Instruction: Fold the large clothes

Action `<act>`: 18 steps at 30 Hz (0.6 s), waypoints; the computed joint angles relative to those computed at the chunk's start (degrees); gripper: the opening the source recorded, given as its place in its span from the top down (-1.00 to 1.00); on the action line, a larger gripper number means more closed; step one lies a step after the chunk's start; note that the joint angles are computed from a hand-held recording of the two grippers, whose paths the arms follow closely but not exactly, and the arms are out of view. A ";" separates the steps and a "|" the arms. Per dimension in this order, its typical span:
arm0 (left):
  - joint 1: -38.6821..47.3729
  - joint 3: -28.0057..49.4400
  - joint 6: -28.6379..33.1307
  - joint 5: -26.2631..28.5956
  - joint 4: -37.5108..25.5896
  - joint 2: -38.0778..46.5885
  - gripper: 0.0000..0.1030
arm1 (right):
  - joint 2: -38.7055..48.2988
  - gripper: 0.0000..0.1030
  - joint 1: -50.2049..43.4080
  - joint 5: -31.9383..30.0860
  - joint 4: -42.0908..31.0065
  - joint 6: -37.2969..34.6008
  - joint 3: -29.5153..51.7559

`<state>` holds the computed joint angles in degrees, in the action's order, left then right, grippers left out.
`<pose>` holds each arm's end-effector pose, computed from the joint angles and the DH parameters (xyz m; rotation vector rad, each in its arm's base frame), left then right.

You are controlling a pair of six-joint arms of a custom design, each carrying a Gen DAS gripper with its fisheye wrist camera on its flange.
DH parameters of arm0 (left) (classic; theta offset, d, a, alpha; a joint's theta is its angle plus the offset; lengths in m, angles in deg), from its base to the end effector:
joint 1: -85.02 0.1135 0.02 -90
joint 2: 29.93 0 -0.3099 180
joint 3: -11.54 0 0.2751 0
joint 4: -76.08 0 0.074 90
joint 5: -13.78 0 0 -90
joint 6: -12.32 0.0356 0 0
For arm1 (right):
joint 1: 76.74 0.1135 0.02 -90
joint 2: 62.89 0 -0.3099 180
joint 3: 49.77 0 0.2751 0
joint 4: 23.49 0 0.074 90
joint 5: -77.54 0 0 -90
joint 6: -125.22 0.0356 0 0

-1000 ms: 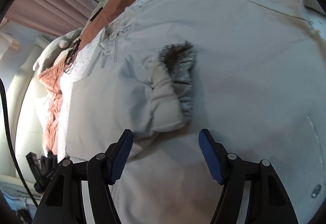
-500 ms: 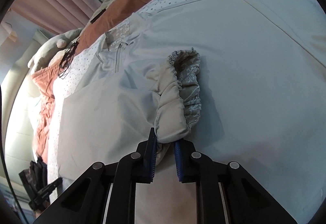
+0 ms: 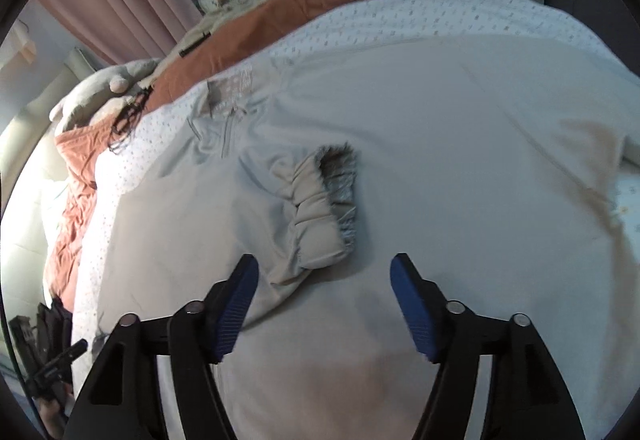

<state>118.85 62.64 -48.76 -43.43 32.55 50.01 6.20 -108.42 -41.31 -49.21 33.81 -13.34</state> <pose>0.2087 0.1167 0.1869 0.0070 2.5565 -0.4353 0.1759 -0.0884 0.1650 0.4670 2.4094 0.4062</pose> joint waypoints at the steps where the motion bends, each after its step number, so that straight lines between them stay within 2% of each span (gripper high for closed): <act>1: -0.62 -0.02 -0.63 0.01 -0.71 -1.13 -0.65 | -1.55 -0.43 -2.15 -0.65 -2.09 -1.78 0.29; 7: -4.13 -1.00 -4.37 1.23 -3.55 -9.16 -0.65 | -10.65 -0.46 -18.04 -7.64 -14.20 -14.76 2.21; 10: -6.35 -2.25 -7.56 0.01 -3.91 -14.66 -0.65 | -15.21 -0.46 -25.80 -10.82 -18.25 -23.00 3.09; 15: -12.63 -3.86 -13.01 -3.18 -5.49 -24.32 -0.65 | -13.15 -0.46 -34.69 -14.33 -25.21 -35.91 6.80; 18: -17.44 -3.91 -16.34 -4.23 -6.26 -28.15 -0.65 | -11.93 -0.46 -40.13 -15.72 -27.40 -40.98 8.05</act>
<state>101.41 58.73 -65.11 -47.66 26.30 21.85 -5.73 -148.55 -57.03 -76.61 -7.17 -5.29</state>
